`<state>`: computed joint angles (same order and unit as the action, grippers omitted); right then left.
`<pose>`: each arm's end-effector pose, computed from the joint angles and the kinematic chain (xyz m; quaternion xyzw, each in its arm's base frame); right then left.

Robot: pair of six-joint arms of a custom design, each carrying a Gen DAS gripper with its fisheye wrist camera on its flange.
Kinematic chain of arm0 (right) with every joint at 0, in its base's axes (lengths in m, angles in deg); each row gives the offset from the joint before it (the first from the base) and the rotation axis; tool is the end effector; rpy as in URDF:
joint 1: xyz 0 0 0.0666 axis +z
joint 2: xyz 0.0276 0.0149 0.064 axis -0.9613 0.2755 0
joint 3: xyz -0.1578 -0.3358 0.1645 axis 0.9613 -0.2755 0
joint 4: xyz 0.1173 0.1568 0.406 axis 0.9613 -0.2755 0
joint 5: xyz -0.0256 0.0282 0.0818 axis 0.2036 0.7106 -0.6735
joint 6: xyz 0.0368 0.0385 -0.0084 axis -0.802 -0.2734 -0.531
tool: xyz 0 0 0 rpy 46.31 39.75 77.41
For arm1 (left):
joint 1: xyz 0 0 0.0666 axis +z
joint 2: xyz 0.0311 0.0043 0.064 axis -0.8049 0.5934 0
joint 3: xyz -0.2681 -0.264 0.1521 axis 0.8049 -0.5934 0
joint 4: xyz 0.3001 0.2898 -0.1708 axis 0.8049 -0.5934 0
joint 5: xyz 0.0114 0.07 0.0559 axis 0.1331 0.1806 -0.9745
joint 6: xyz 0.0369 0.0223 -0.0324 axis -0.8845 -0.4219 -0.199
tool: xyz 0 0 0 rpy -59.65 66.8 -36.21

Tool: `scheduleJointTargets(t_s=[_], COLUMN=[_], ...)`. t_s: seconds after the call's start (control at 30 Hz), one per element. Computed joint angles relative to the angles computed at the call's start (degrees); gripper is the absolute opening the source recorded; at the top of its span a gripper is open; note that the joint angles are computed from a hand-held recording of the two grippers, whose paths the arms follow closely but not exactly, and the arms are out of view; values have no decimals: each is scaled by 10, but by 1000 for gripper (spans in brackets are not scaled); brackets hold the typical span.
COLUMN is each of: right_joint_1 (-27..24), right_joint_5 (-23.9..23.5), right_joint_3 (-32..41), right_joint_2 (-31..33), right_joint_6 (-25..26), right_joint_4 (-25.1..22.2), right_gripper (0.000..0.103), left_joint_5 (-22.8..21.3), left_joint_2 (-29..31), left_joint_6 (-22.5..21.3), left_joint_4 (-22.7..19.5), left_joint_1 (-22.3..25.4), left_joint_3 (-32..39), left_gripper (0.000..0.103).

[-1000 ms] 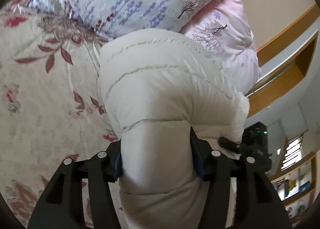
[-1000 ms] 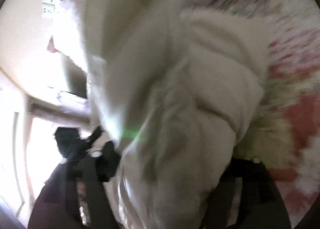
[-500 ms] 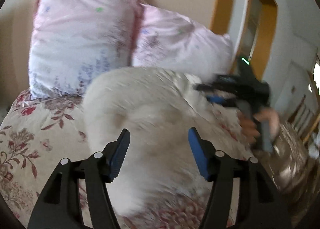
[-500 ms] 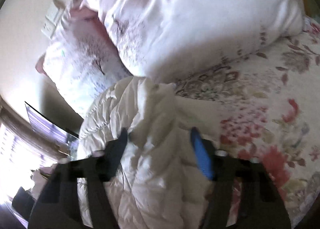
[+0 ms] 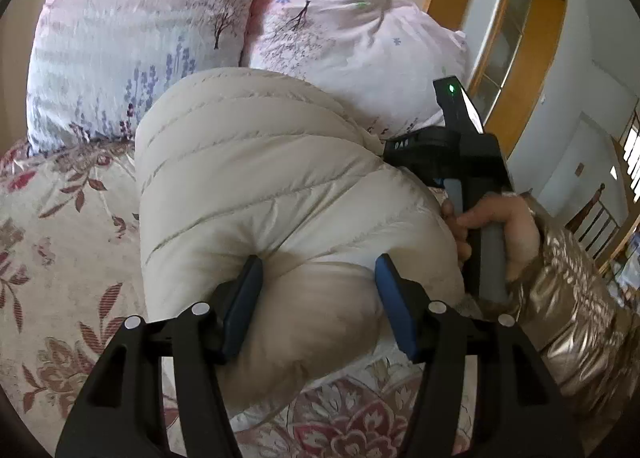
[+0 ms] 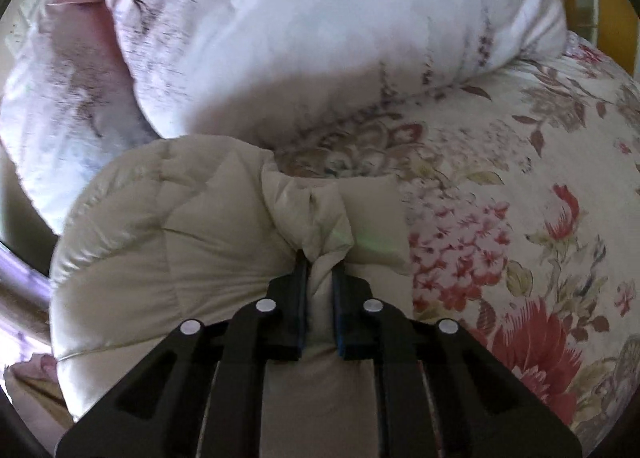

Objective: Fold large clothes

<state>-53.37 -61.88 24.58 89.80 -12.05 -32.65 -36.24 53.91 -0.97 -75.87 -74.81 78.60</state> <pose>0.6508 0.2562 0.4184 -0.0927 0.9258 0.2431 0.2741 0.4275 -0.1607 0.4694 -0.0660 0.8952 -0.1092 0.4271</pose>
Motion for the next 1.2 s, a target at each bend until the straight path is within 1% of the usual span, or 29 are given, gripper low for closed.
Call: scheduleJointTargets(t_s=[0.03, 0.1, 0.17, 0.2, 0.27, 0.3, 0.33, 0.43, 0.47, 0.5, 0.57, 0.6, 0.63, 0.7, 0.83, 0.93, 0.97, 1.07, 1.1, 1.17, 1.2], right_joint_1=[1, 1, -3, -9, -19, -24, -27, -32, -32, -30, -23, -16, -11, -5, -2, -6, -9, -17, -19, -17, -13], right_joint_5=[7, 8, 18, 7, -19, -37, -56, -105, -114, -116, -106, -90, -75, -65, -55, -54, -58, -71, -72, -63, -53], right_joint_3=[0, 2, -14, -40, -88, -119, -143, -193, -209, -219, -234, -237, -237, -234, -229, -256, -268, -285, -289, -289, -286], right_joint_2=[1, 0, -19, -42, -85, -115, -138, -188, -202, -210, -221, -218, -212, -195, -183, -215, -230, -253, -257, -252, -243], right_joint_6=[0, 15, 22, 26, 44, 62, 79, 134, 150, 162, 185, 197, 201, 196, 192, 199, 208, 216, 218, 221, 222], right_joint_4=[-2, -10, -7, 12, 49, 67, 77, 71, 67, 62, 46, 35, 24, 16, 22, 45, 49, 42, 35, 24, 17], right_gripper=[15, 23, 44, 45, 45, 45, 45, 45, 45, 45, 45, 45, 44, 43, 43, 43, 43, 45, 45, 45, 46], left_joint_5=[3, 1, -14, -21, -43, -55, -77, -129, -145, -150, -153, -156, -157, -159, -166, -173, -174, -173, -173, -171, -170], left_joint_2=[2, 6, -6, -10, -27, -34, -42, -47, -47, -47, -44, -40, -37, -28, -11, -7, -7, -6, -6, -5, -4], left_joint_6=[1, 5, 7, 6, 5, 3, 3, 15, 24, 31, 43, 47, 49, 51, 57, 66, 67, 75, 78, 83, 84], left_joint_4=[3, 0, -4, -5, -6, -6, -7, -28, -38, -44, -54, -61, -66, -70, -76, -86, -88, -95, -97, -99, -101], left_joint_1=[3, 6, -2, -7, -18, -24, -32, -47, -50, -51, -50, -50, -49, -48, -45, -48, -48, -49, -48, -48, -48], left_joint_3=[0, 1, -4, -6, -13, -15, -19, -16, -15, -15, -16, -15, -14, -12, -6, -3, -3, -2, -2, -2, -1], left_gripper=[60, 60, 61, 61, 61, 61, 62, 69, 71, 71, 71, 71, 71, 73, 77, 79, 82, 85, 88, 91, 95])
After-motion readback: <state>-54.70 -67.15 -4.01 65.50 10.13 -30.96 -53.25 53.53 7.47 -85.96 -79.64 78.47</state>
